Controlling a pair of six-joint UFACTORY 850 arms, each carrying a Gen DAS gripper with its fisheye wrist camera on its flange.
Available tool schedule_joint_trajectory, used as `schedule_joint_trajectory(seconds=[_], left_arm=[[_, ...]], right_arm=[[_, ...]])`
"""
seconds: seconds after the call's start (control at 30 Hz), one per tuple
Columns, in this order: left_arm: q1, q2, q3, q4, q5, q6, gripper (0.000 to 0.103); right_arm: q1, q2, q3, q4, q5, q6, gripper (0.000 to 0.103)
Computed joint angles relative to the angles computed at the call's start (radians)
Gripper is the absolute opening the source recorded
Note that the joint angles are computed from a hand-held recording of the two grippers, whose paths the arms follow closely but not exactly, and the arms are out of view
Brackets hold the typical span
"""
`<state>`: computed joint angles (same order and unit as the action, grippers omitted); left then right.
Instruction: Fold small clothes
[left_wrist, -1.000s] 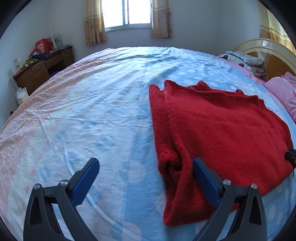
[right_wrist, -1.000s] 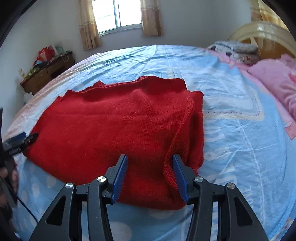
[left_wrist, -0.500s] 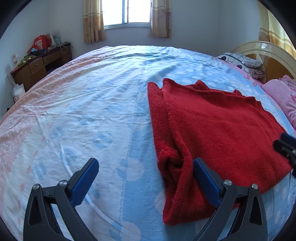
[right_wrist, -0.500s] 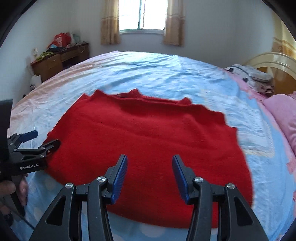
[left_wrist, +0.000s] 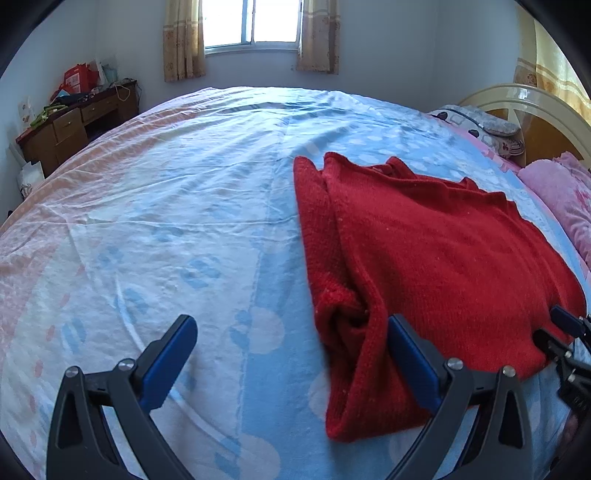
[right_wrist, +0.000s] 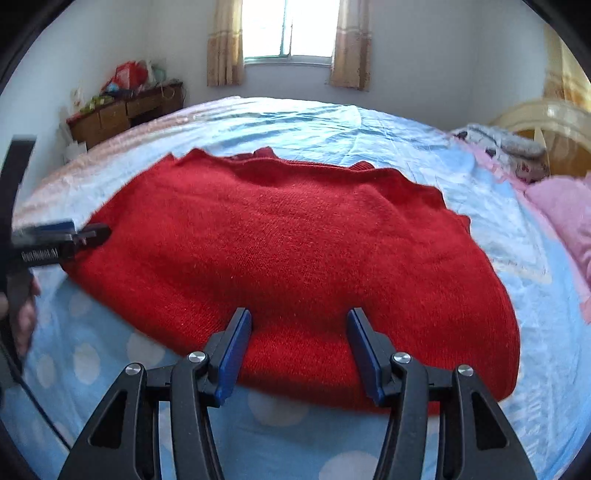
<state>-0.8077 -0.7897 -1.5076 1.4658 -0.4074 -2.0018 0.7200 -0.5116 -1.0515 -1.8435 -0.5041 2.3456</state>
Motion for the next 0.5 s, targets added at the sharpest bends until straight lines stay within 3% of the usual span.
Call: schedule_joint_trajectory(seconds=[0.33,0.5], left_arm=[[0.007,0.030,0.055,0.040,0.053,-0.027,0.103],[0.019,0.054,0.086,0.047,0.096,-0.013,0.103]], right_arm=[[-0.024,0.029,0.052,-0.090,0.036,0.077,0.057],[-0.013,0.025,0.042,-0.025,0.018,0.017,0.058]])
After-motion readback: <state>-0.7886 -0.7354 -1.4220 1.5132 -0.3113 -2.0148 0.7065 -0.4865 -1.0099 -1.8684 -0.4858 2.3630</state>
